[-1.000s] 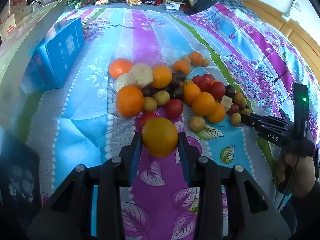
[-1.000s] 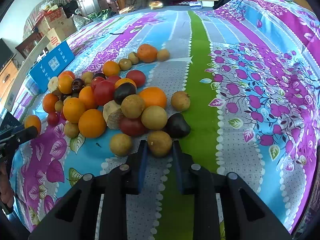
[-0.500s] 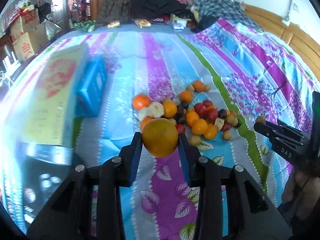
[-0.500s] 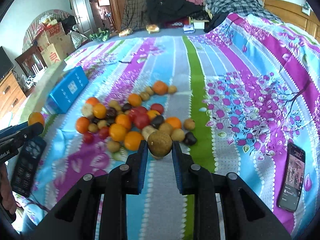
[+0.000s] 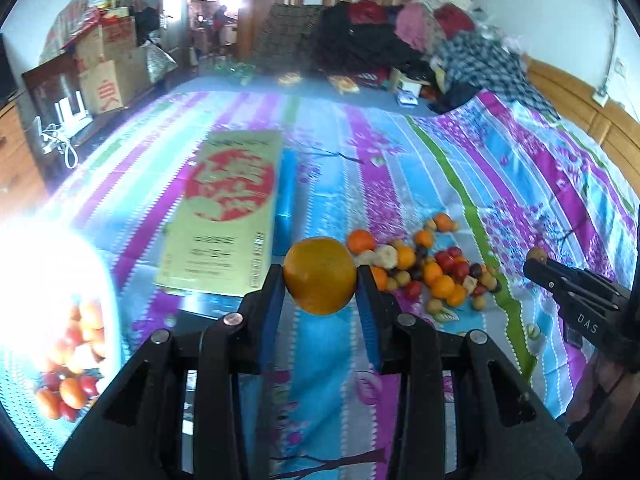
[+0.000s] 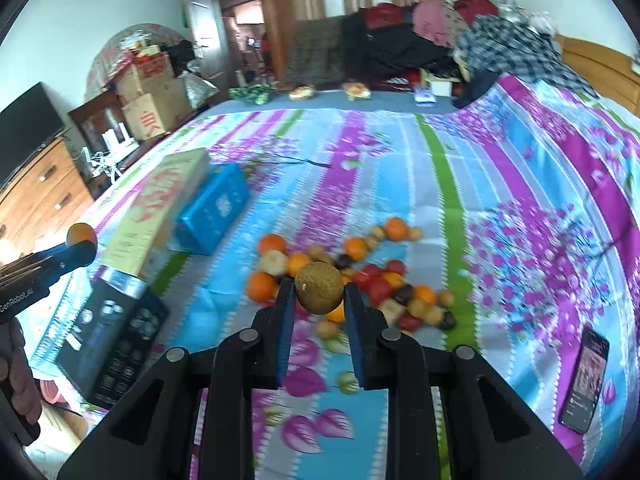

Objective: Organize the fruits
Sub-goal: 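Carry the orange and brown fruit over the blue colander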

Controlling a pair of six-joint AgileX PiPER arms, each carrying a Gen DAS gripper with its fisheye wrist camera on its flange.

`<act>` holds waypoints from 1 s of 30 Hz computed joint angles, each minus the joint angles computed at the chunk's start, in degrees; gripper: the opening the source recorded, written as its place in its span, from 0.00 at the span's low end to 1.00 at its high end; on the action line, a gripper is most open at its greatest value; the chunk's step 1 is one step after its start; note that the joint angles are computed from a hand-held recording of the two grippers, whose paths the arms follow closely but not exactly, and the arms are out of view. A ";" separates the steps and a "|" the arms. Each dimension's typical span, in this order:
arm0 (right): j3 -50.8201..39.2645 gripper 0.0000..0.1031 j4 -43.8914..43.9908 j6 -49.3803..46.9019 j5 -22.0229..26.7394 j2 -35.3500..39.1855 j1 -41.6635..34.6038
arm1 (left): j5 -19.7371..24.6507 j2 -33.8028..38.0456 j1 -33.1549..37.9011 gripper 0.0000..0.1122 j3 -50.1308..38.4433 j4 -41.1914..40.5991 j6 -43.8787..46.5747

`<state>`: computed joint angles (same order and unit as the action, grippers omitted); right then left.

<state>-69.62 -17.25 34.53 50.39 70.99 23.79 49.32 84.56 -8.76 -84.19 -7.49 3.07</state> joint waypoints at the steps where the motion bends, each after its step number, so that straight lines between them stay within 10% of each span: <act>1: -1.31 0.27 -0.10 0.32 0.30 0.70 1.06 | 0.33 -0.16 0.88 0.33 -0.32 -0.45 0.47; 19: -27.43 0.27 -3.76 2.64 8.71 17.36 17.41 | 4.69 -3.28 19.11 0.33 -2.46 -9.85 10.54; 30: -59.16 0.27 1.29 -3.98 19.20 37.05 24.05 | 9.50 -1.52 34.78 0.33 -6.30 -15.99 18.46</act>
